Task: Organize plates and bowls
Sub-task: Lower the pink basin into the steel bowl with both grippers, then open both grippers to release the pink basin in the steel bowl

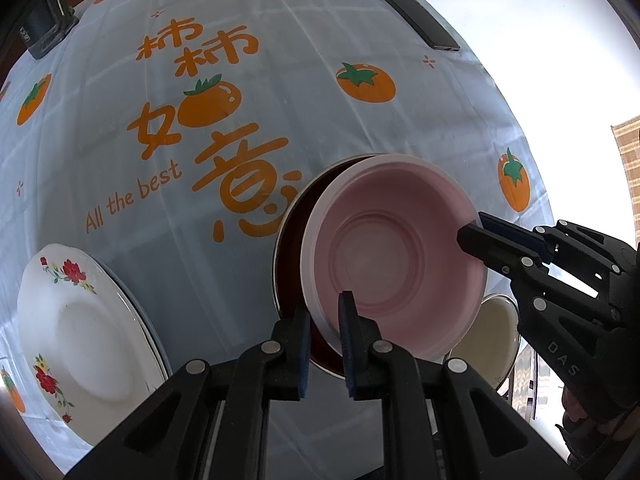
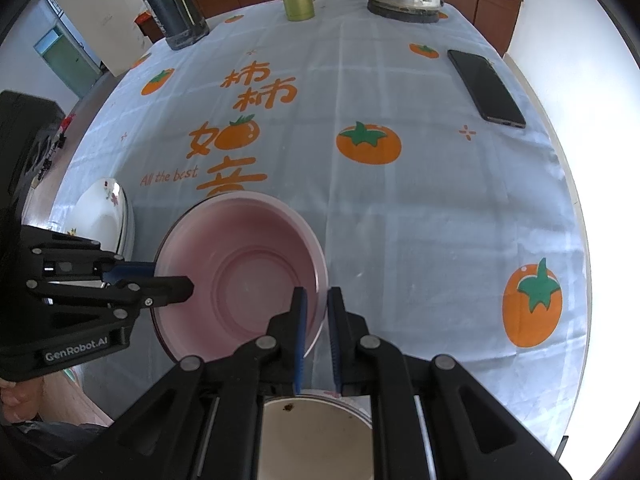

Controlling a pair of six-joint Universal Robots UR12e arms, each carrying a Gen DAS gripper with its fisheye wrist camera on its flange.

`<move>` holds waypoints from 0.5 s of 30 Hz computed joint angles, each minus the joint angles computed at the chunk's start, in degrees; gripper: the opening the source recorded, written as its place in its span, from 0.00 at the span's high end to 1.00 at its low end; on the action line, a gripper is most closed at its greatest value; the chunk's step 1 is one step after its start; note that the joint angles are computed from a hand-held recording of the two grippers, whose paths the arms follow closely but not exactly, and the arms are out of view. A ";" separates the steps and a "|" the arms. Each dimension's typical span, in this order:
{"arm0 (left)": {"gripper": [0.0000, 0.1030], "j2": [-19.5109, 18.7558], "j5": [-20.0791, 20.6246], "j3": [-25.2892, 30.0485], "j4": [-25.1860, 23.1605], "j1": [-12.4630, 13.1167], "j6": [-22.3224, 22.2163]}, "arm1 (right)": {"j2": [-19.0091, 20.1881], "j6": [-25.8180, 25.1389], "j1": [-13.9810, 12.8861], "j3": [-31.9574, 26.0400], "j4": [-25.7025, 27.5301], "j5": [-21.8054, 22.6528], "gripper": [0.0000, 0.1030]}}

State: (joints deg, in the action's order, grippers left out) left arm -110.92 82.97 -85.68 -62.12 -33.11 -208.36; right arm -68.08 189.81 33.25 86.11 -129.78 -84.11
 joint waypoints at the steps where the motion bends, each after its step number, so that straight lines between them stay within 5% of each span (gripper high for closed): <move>1: 0.86 0.01 -0.03 -0.02 0.00 0.02 -0.01 | 0.01 -0.03 0.08 -0.04 0.09 -0.10 0.89; 7: 0.85 0.04 -0.28 -0.01 -0.19 -0.06 -0.22 | -0.08 1.10 -0.10 0.32 -0.72 0.92 0.84; 11: 0.83 0.03 0.04 0.13 -0.30 -0.21 -0.02 | -0.15 0.61 0.04 0.46 -1.40 1.26 0.63; 15: 0.75 0.33 -0.75 -0.24 0.66 -0.10 -0.31 | -0.09 0.54 0.17 0.41 -1.66 1.09 0.59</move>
State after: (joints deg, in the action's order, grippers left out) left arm -110.59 82.23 -85.92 -61.46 -33.20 -208.66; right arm -68.17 190.35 33.42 86.51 -131.44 -83.02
